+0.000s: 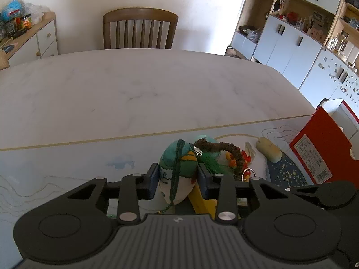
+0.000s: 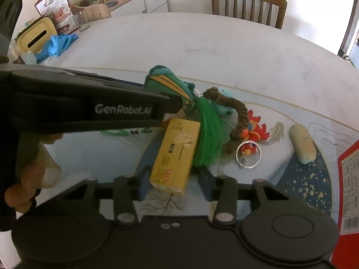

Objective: Organize objects
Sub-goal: 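Grasp the yellow box with the right gripper while the left grasps the green-white plush pouch, then carry the yellow box and the plush pouch with both grippers into the red box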

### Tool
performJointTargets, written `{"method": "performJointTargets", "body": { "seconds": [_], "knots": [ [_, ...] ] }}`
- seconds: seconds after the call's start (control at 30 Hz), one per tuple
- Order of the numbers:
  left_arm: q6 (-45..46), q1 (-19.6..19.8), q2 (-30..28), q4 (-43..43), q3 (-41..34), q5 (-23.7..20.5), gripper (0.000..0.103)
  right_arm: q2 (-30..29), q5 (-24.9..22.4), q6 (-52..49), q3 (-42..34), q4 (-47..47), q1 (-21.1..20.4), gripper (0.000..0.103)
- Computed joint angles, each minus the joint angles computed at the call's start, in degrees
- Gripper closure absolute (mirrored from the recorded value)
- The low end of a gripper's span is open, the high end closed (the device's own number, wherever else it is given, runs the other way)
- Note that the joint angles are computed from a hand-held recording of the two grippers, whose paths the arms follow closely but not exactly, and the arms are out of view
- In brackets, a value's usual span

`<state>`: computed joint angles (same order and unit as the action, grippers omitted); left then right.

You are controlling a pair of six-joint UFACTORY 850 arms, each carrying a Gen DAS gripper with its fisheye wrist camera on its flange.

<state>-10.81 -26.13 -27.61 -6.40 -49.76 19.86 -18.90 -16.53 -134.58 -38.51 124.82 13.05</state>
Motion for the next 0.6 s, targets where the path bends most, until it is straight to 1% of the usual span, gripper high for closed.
{"method": "performJointTargets", "body": {
  "seconds": [0.03, 0.13, 0.27, 0.37, 0.5, 0.6],
  "knots": [
    [1.0, -0.1, 0.0, -0.9, 0.0, 0.0, 0.069, 0.1, 0.4, -1.4, 0.1, 1.4, 0.2, 0.070],
    [4.6, -0.6, 0.3, -4.5, 0.2, 0.0, 0.070, 0.5, 0.4, -1.1, 0.5, 1.3, 0.0, 0.074],
    [4.7, -0.8, 1.2, -5.4, 1.0, 0.0, 0.071, 1.2, 0.5, 3.3, 1.0, -3.6, -0.5, 0.074],
    [3.2, -0.8, 2.4, -4.6, 2.0, -0.1, 0.071, 2.6, -1.1, 8.2, 1.9, -9.5, -1.6, 0.074],
    [1.0, -0.7, 4.7, -3.6, 4.0, 0.0, 0.071, 5.4, -2.4, 11.6, 3.8, -13.8, -3.2, 0.075],
    [1.4, -1.1, 6.6, -5.3, 5.5, -0.1, 0.071, 7.5, -3.8, 14.0, 4.8, -17.0, -4.4, 0.075]
  ]
}}
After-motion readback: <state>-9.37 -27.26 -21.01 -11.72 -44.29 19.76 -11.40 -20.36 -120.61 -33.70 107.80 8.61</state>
